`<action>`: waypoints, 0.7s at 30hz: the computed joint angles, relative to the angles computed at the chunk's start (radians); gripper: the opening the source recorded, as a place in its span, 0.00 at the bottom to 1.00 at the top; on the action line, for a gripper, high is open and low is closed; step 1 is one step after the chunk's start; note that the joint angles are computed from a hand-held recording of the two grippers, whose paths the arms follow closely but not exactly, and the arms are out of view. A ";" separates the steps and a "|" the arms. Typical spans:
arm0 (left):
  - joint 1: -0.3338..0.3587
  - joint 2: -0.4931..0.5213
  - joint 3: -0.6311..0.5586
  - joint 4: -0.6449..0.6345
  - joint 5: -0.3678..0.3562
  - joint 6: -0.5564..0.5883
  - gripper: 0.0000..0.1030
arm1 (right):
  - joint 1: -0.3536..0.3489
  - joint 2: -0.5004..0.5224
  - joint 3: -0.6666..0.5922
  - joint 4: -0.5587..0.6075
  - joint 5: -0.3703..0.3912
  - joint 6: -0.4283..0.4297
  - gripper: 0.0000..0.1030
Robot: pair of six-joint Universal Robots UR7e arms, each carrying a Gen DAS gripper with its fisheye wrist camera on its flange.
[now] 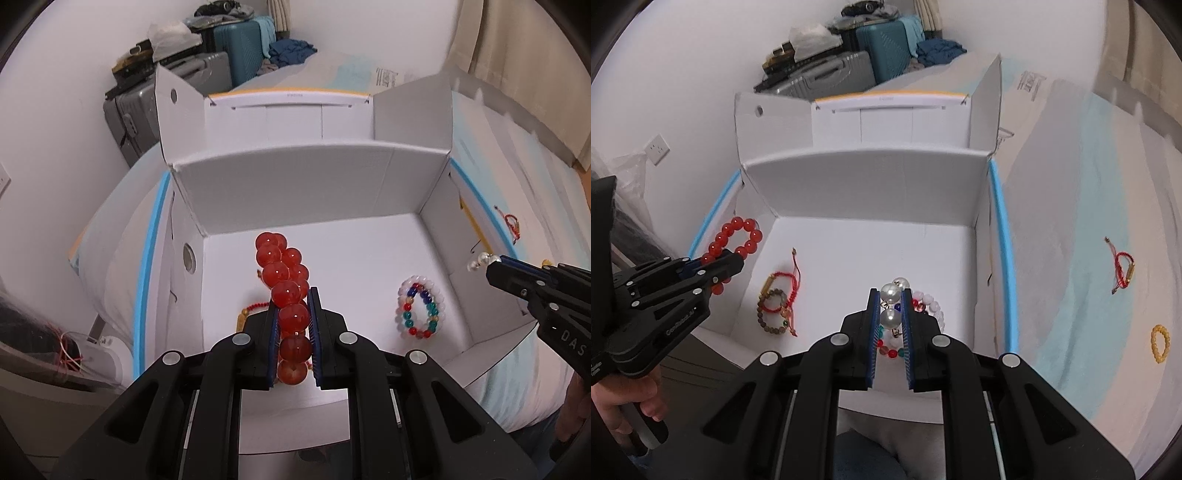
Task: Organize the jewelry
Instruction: 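Carry the red bead bracelet and pearl earrings over the open white box, then open both tools to drop the bracelet and earrings into the box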
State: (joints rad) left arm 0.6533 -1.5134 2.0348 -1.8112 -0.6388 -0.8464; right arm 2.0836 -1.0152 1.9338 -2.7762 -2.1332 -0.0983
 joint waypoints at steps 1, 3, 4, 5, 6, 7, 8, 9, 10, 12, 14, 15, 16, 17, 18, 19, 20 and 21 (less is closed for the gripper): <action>0.005 0.001 0.003 -0.002 -0.005 0.001 0.12 | -0.005 0.008 0.000 0.002 0.006 0.001 0.10; 0.025 0.011 0.005 -0.004 -0.025 0.006 0.12 | -0.009 0.037 -0.017 0.034 -0.007 0.010 0.10; 0.031 0.014 0.009 -0.009 -0.030 0.009 0.12 | -0.012 0.046 -0.020 0.040 -0.008 0.013 0.10; 0.038 0.017 0.012 -0.016 -0.036 0.012 0.12 | -0.014 0.056 -0.024 0.049 -0.010 0.018 0.10; 0.045 0.019 0.015 -0.024 -0.044 0.014 0.12 | -0.016 0.063 -0.029 0.058 -0.011 0.021 0.10; 0.051 0.023 0.016 -0.028 -0.048 0.017 0.12 | -0.018 0.070 -0.034 0.070 -0.011 0.027 0.10; 0.059 0.026 0.016 -0.028 -0.053 0.019 0.12 | -0.021 0.074 -0.036 0.079 -0.012 0.032 0.10; 0.063 0.028 0.015 -0.029 -0.058 0.022 0.12 | -0.022 0.082 -0.041 0.083 -0.019 0.035 0.10; 0.066 0.028 0.016 -0.030 -0.061 0.024 0.12 | -0.024 0.082 -0.038 0.084 -0.021 0.036 0.10; 0.071 0.030 0.015 -0.028 -0.060 0.027 0.12 | -0.029 0.085 -0.038 0.087 -0.022 0.042 0.10; 0.077 0.030 0.014 -0.027 -0.061 0.027 0.12 | -0.030 0.090 -0.042 0.093 -0.025 0.048 0.11; 0.081 0.032 0.010 -0.022 -0.061 0.026 0.13 | -0.031 0.092 -0.047 0.099 -0.023 0.052 0.12; 0.082 0.032 0.010 -0.021 -0.059 0.024 0.13 | -0.031 0.094 -0.048 0.097 -0.026 0.052 0.12; 0.080 0.031 0.010 -0.014 -0.048 0.017 0.16 | -0.032 0.096 -0.049 0.097 -0.026 0.051 0.12; 0.081 0.032 0.009 -0.017 -0.045 0.018 0.16 | -0.032 0.096 -0.051 0.101 -0.025 0.052 0.12; 0.080 0.031 0.008 -0.017 -0.044 0.020 0.16 | -0.032 0.097 -0.052 0.102 -0.027 0.052 0.13; 0.078 0.031 0.005 -0.006 -0.038 0.014 0.16 | -0.030 0.097 -0.052 0.099 -0.030 0.053 0.14; 0.074 0.028 0.004 0.000 -0.031 0.008 0.16 | -0.029 0.095 -0.051 0.098 -0.027 0.055 0.17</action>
